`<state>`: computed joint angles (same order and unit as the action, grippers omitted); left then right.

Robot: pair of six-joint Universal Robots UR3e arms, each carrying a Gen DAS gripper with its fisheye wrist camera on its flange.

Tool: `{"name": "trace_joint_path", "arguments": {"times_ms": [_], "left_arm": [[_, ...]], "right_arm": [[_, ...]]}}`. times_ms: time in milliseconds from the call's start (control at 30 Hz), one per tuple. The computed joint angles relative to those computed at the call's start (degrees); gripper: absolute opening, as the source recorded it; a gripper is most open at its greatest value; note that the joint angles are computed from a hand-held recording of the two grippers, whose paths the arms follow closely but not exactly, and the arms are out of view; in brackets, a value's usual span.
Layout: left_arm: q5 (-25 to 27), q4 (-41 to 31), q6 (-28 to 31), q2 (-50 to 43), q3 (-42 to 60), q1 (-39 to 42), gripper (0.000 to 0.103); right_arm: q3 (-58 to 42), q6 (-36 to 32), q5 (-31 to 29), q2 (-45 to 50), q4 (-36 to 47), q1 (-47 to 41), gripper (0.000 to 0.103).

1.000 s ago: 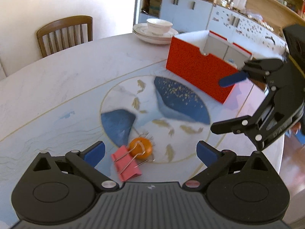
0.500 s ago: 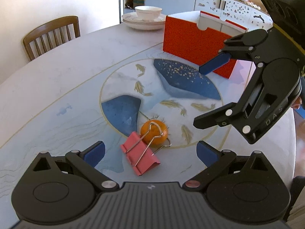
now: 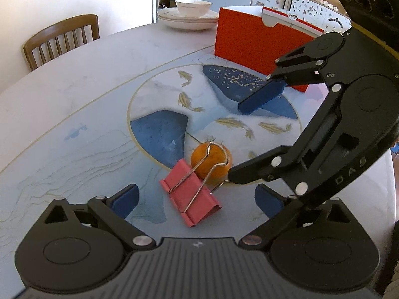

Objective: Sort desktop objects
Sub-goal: 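Grasp the pink binder clip with the left tool while the right tool grasps the orange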

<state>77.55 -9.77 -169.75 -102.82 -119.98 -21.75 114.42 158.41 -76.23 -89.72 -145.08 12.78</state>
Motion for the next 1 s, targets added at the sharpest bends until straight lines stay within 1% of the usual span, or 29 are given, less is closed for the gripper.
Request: {"name": "trace_joint_path", "arguments": {"times_ms": [133,167,200,433,500,667,733,933,1000], "left_arm": [[1.5,2.17,-0.42,-1.09,-0.24,-0.14,0.091],[1.84,2.74,-0.6,-1.25,-0.35,-0.17,0.089],[2.04,3.24,-0.85,-1.38,-0.47,-0.12,0.088],[4.17,5.86,-0.86,-1.93,-1.24,-0.91,0.082],[4.64,6.43,-0.63,-2.07,-1.41,-1.16,0.081],[5.05,6.3,-0.91,-2.22,-0.94,-1.59,0.072],[5.18,6.19,-1.07,-2.23,-0.82,-1.69,0.069],[5.43,6.03,-1.66,-1.91,-0.97,-1.81,0.064],[5.82,5.72,-2.11,-1.81,-0.79,-1.95,0.06]], "right_arm": [[-1.75,2.05,-0.31,2.7,-0.3,1.02,0.071],[-2.28,2.62,0.01,3.21,0.07,0.94,0.068],[-2.7,2.98,0.37,3.59,0.39,0.85,0.065],[-3.82,3.68,0.71,5.04,0.48,1.56,0.057],[-4.01,3.46,1.05,5.12,0.96,1.54,0.049],[-4.31,3.51,1.54,5.26,0.78,1.75,0.041],[-4.59,3.14,2.01,5.23,1.26,1.5,0.035],[-3.51,2.78,1.46,3.71,1.88,-0.22,0.035],[-2.7,2.75,1.3,2.89,1.87,-1.12,0.035]]}}
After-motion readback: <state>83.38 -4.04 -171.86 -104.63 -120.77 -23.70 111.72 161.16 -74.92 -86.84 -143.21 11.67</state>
